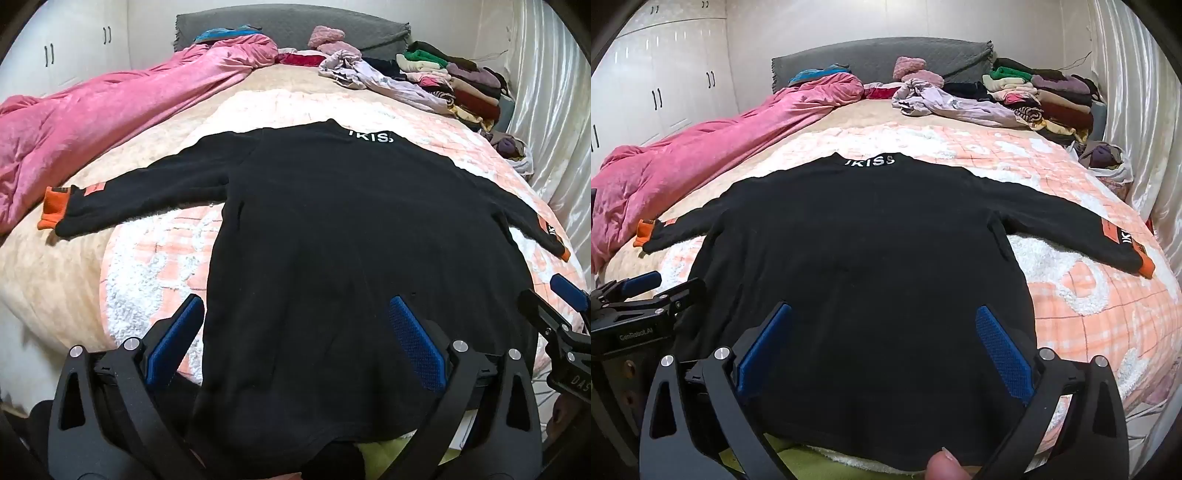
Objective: Fold small clothes
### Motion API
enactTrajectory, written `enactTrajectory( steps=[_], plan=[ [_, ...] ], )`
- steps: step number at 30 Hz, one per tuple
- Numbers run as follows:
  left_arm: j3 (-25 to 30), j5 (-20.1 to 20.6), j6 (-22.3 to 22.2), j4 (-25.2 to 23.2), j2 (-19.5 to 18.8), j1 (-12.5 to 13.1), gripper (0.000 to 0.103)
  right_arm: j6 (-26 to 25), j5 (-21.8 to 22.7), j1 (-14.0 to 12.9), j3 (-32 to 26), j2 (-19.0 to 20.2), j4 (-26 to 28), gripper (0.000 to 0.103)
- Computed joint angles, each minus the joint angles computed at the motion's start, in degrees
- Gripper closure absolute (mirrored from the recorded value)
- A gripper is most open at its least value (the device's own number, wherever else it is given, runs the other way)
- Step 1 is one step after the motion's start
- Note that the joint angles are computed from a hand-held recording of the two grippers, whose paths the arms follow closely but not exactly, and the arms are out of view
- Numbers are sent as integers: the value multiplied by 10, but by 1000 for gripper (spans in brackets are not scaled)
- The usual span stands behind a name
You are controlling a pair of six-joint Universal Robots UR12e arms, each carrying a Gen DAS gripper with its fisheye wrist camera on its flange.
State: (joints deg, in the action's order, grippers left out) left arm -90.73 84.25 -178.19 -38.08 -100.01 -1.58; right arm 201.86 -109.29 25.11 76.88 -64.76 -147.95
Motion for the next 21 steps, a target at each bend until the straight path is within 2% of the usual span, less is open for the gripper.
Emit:
enactTrajectory(
  steps=[21],
  plan=[
    [3,1,-1,-5,3,1,9,-13,-7,4,2,1,-12,4]
  ],
)
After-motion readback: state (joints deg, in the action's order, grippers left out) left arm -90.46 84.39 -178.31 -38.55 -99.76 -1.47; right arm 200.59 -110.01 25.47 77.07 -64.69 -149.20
